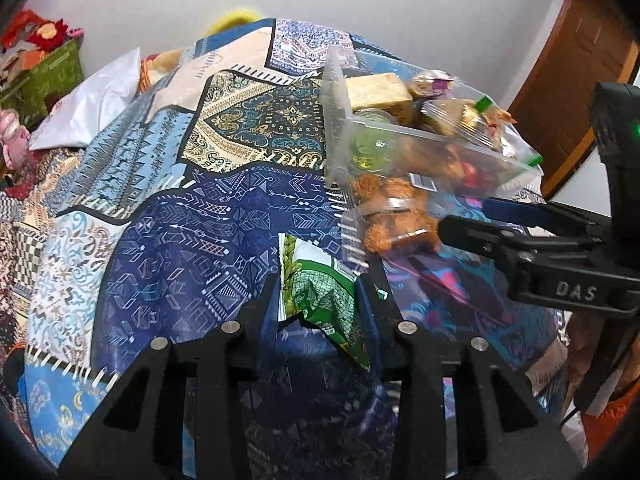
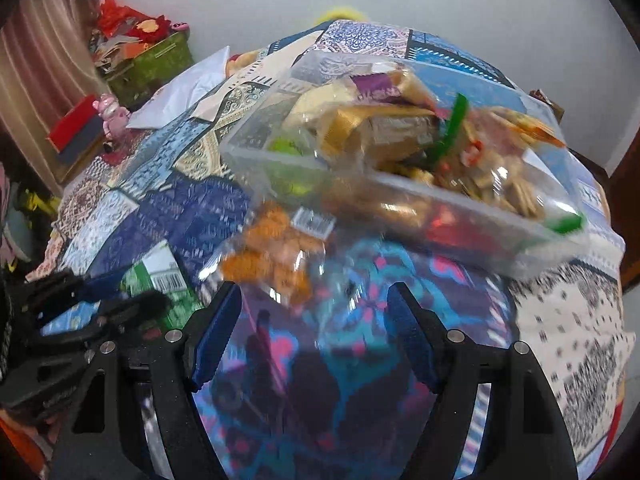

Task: Organize snacks
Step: 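Grasp green snack packet with left tool while right tool grasps orange cracker bag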

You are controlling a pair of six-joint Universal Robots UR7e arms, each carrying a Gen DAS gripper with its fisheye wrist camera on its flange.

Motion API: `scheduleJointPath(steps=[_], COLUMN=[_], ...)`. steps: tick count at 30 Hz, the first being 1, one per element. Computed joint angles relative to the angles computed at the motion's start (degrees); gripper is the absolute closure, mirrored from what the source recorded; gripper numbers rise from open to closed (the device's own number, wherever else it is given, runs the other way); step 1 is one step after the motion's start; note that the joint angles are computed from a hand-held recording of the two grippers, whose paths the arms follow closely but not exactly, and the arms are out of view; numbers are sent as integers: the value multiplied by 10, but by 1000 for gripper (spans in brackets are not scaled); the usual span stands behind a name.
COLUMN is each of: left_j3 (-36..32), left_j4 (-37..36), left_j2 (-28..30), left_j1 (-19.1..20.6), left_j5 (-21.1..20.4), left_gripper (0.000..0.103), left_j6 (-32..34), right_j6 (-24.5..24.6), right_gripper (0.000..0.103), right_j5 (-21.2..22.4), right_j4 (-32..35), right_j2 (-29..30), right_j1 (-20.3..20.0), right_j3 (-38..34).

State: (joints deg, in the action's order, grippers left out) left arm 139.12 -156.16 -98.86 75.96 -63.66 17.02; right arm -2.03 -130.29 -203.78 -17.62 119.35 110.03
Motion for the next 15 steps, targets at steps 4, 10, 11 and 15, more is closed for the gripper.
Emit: scheduleJointPath(steps=[4, 10, 11, 15], left_j3=[-5, -19, -18, -23], left_j4=[-28, -59, -65, -51], left_j2=[26, 56, 57, 47], left_j1=[1, 0, -1, 8], left_j5=[0, 7, 12, 5], left_gripper=[66, 66, 66, 66], left_j6=[16, 24, 28, 41], right_j6=[-17, -10, -8, -14], right_gripper=[31, 46, 49, 48], right_j5=[15, 46, 58, 92], right_j4=[-15, 4, 14, 31], right_j2=[12, 9, 3, -17], right_j1=[-7, -10, -9, 0], right_j3=[-7, 11, 18, 52])
